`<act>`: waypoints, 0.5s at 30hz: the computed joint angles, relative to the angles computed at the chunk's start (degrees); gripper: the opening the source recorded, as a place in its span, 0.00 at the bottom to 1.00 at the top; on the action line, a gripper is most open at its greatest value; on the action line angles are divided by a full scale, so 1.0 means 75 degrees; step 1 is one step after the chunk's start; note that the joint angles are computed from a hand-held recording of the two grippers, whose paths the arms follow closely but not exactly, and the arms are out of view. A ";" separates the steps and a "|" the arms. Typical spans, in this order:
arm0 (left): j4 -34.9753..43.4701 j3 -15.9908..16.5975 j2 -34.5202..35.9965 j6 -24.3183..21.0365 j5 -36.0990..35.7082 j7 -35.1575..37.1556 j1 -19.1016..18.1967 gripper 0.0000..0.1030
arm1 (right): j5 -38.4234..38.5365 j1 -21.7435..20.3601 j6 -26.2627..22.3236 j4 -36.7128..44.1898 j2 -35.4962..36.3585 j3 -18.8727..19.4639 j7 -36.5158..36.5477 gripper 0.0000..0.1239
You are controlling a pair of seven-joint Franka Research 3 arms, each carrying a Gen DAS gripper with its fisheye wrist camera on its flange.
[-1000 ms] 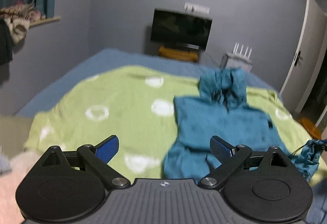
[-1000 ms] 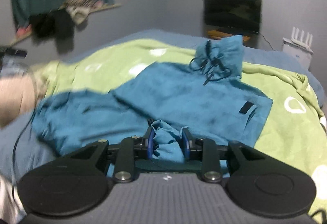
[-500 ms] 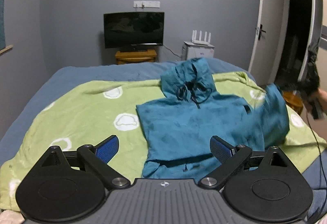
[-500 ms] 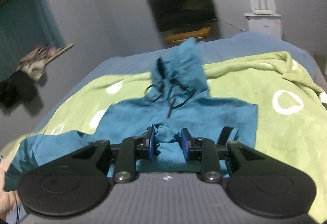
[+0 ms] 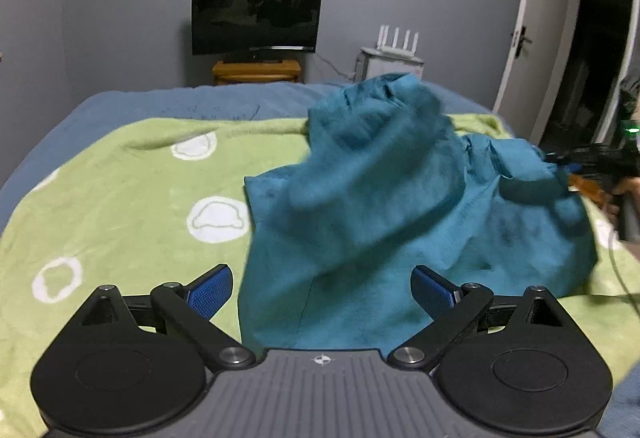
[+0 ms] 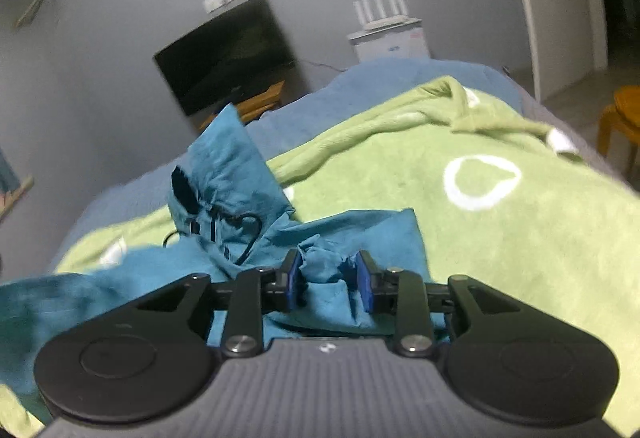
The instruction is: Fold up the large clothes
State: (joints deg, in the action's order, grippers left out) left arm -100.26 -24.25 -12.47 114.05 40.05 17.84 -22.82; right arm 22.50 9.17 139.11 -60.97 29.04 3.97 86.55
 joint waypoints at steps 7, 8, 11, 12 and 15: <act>-0.0085 0.0499 0.0855 0.0415 0.0068 -0.0108 0.0267 0.93 | 0.0352 -0.0108 0.1122 -0.1363 -0.0507 0.0033 -0.0001 0.45; -0.0099 0.0570 0.0958 0.0446 0.0082 -0.0115 0.0297 0.92 | 0.0366 -0.0146 0.1066 -0.1371 -0.0493 0.0046 -0.0127 0.46; -0.0209 0.0776 0.1164 0.0573 0.0077 -0.0135 0.0382 0.92 | 0.0204 -0.0206 0.0790 -0.1259 -0.0366 0.0006 -0.0564 0.49; -0.0251 0.0849 0.1236 0.0660 0.0067 -0.0137 0.0424 0.92 | 0.0160 -0.0229 0.0660 -0.1165 -0.0285 0.0008 -0.0728 0.49; -0.0228 0.0939 0.1485 0.0480 0.0079 -0.0187 0.0459 0.88 | -0.0118 -0.0204 0.0210 -0.0712 0.0104 -0.0053 -0.1118 0.51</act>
State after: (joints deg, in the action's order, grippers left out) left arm -101.97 -17.21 -1.33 117.65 40.64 16.44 -19.38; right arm 21.61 7.64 140.68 -66.32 29.82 3.58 78.17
